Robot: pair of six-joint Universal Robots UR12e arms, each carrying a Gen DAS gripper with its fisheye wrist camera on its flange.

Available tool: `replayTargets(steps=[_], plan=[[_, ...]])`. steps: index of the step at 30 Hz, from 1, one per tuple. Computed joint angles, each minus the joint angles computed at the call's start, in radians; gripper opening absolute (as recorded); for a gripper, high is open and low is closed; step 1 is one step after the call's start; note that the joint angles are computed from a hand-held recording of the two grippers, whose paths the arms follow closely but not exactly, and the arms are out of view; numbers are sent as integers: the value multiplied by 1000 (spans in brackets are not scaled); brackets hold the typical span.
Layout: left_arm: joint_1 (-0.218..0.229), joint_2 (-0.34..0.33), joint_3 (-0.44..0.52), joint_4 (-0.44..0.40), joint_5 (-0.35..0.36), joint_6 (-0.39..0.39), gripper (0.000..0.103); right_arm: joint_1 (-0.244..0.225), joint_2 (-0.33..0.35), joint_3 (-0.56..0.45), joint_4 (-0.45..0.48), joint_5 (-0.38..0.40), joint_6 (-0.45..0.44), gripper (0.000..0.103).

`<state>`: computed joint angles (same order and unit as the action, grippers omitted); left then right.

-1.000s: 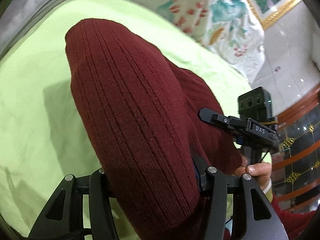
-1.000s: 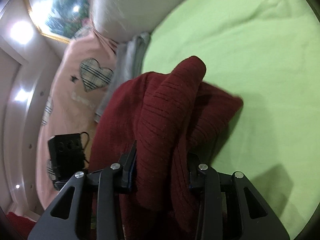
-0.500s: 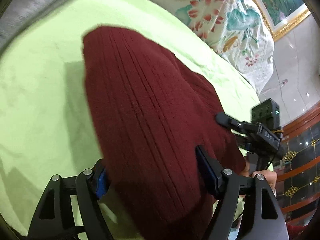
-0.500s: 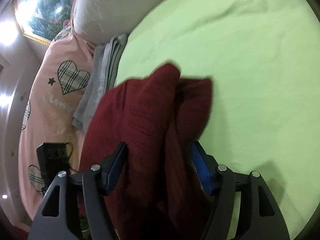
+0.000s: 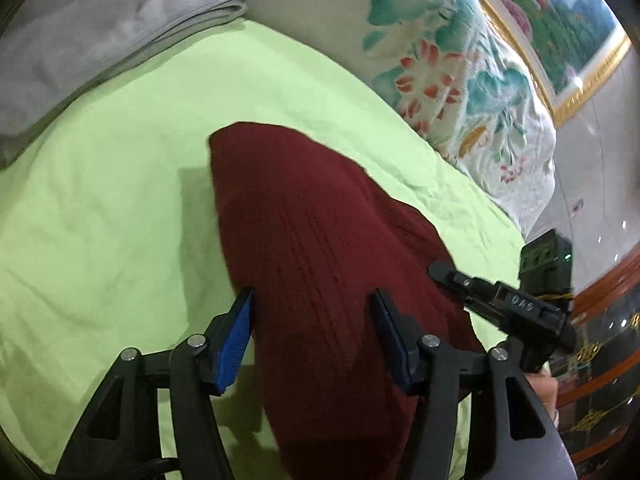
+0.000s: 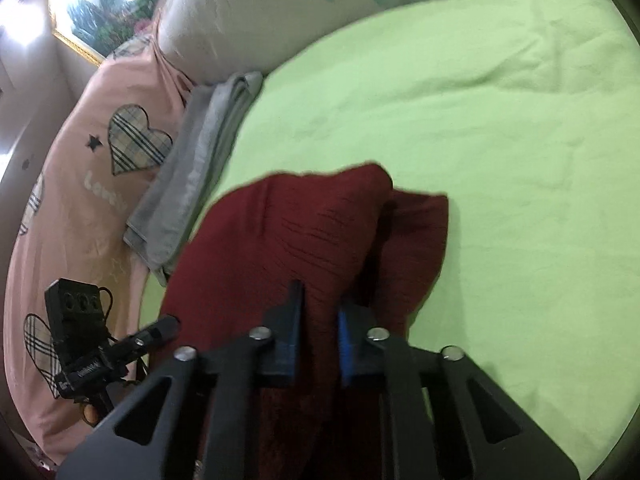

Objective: Fold large clothes
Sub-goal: 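Press the folded cardigan flat with both grippers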

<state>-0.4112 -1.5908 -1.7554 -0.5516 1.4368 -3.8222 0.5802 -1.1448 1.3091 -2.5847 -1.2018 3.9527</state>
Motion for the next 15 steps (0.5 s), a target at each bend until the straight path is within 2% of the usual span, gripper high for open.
replayTargets(steps=[2, 4, 6, 8, 10, 12, 15], plan=[[-16, -23, 34, 11, -8, 34, 55, -6, -23, 32, -69, -13, 22, 11], [-39, -41, 73, -24, 19, 90, 55, -11, -44, 59, -109, -41, 33, 7], [-80, -72, 135, -121, 119, 156, 55, -15, -56, 69, -65, -63, 15, 7], [-110, -98, 169, -181, 217, 193, 58, -19, -48, 69, -7, -54, 11, 7], [-125, -112, 186, -230, 272, 209, 62, -13, -37, 62, 33, -61, 0, 7], [-127, -110, 181, -226, 271, 209, 63, -10, -33, 70, 28, -63, 22, 8], [-113, -100, 171, -218, 231, 186, 64, -10, -39, 77, 14, -68, 61, 17]])
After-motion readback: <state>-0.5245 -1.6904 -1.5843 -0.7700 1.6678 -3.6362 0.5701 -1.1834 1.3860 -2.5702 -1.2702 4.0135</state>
